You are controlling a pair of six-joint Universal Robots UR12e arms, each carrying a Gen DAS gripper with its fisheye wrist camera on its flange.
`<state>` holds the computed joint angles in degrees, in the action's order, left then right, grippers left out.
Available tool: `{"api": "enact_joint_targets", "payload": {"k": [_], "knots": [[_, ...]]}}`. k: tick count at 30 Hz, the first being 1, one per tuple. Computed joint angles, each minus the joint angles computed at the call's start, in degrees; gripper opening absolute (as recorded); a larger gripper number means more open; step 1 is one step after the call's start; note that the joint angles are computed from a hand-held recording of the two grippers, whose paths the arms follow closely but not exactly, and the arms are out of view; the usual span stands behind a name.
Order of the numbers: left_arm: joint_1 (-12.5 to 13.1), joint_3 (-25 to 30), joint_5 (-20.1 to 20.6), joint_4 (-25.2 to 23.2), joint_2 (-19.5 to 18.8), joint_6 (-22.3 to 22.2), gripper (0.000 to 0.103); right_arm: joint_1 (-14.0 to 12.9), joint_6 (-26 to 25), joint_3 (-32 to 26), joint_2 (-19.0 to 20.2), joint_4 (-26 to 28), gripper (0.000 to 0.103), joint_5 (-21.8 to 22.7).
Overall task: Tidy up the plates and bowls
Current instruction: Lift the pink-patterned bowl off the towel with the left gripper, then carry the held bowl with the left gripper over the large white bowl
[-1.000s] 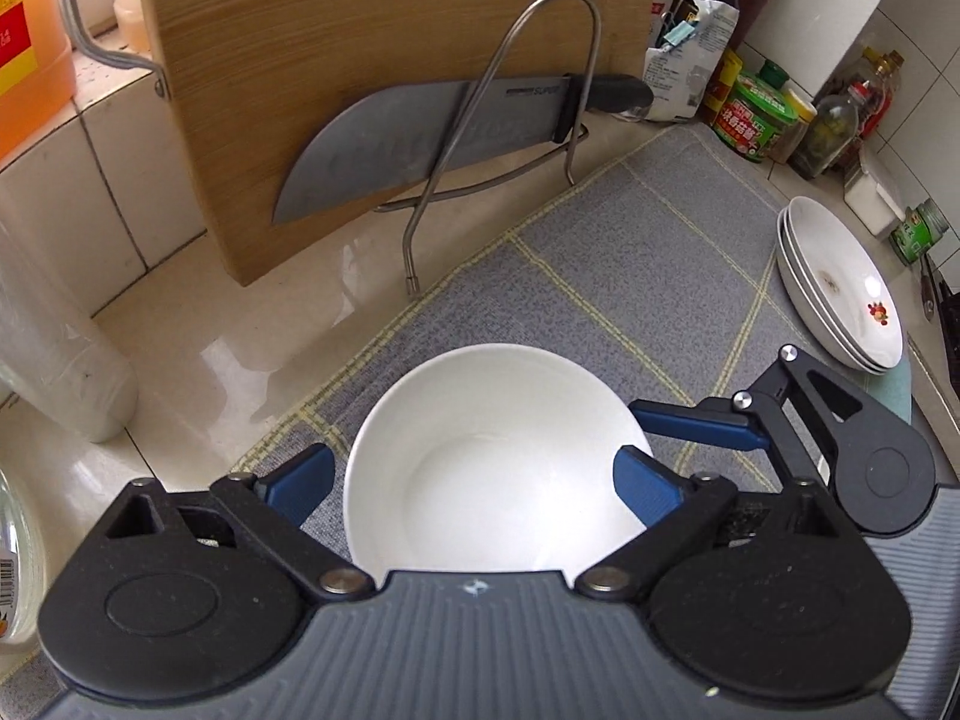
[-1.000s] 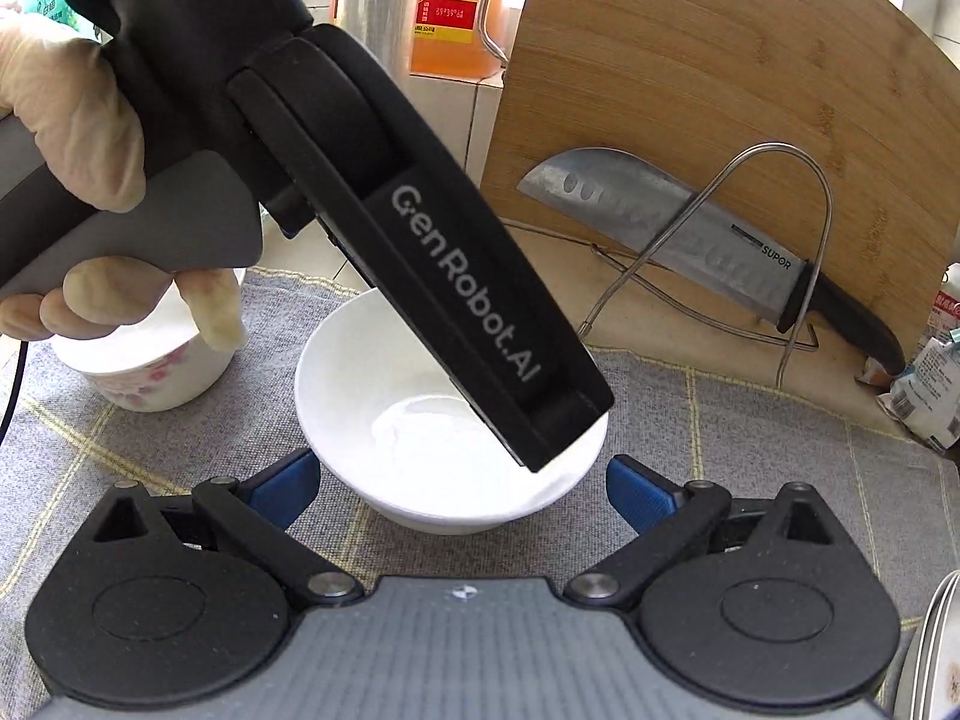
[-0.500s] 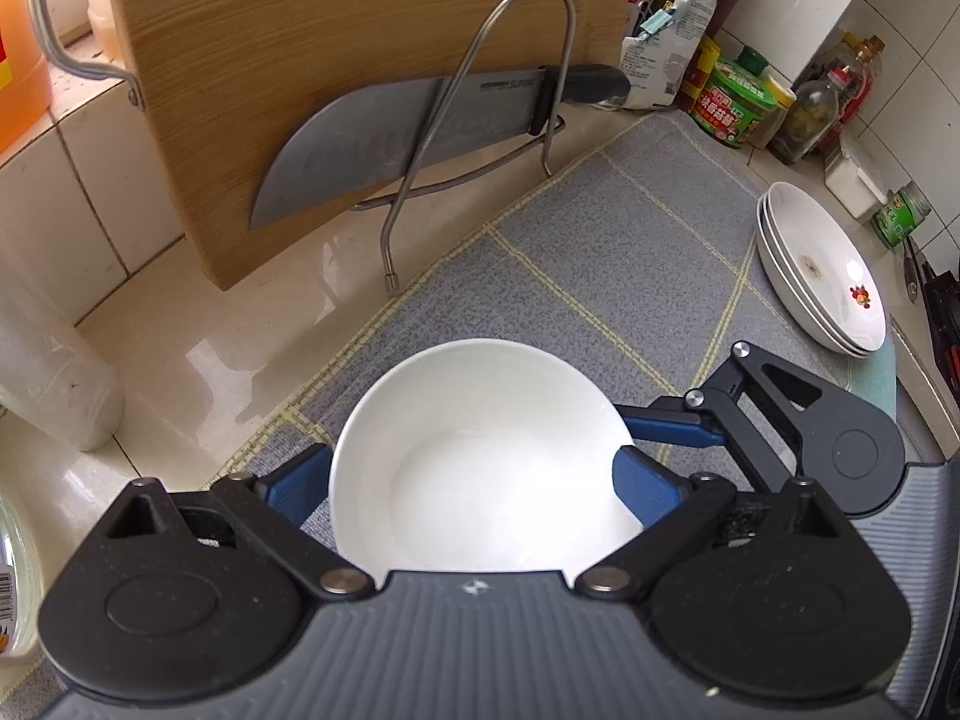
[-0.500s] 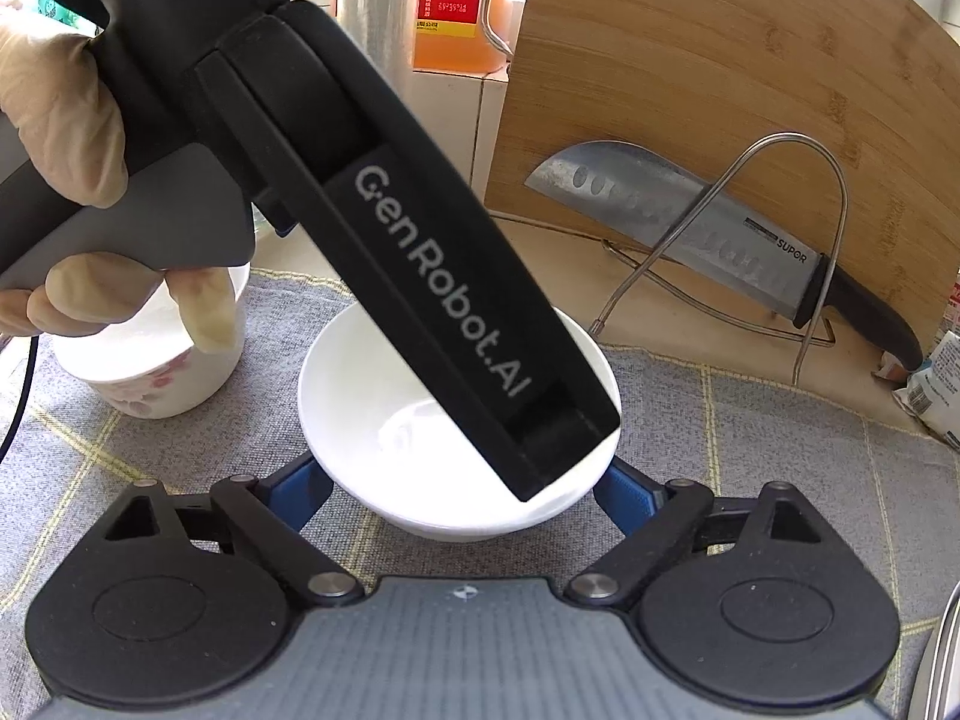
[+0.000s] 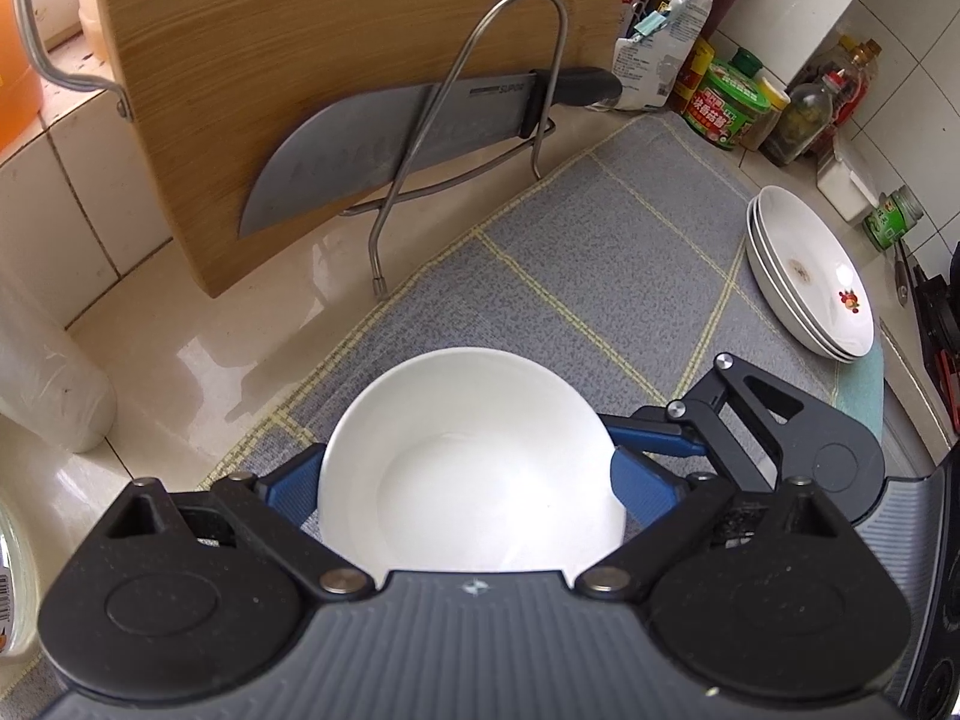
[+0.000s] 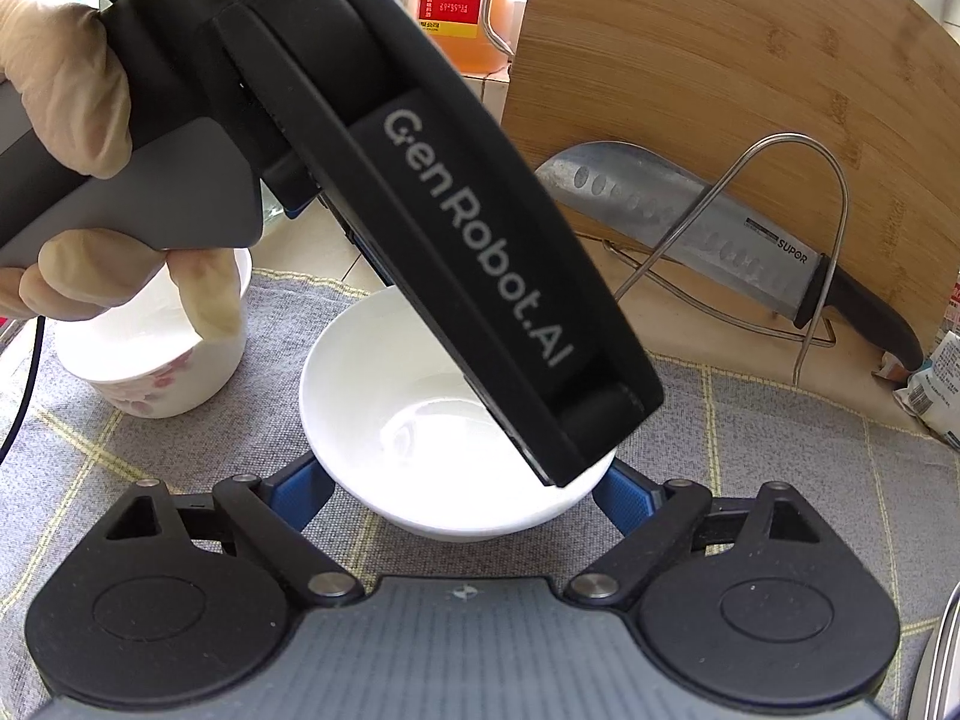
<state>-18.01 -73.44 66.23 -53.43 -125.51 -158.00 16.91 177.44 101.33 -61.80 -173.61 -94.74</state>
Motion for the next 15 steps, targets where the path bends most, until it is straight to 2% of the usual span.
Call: {"api": "enact_joint_targets", "payload": {"k": [15], "knots": [[0.0,-1.6,-0.1,1.2,1.6,0.0,0.097,0.0,-1.2,0.8,-1.2,-0.5,0.094,0.3]]}}
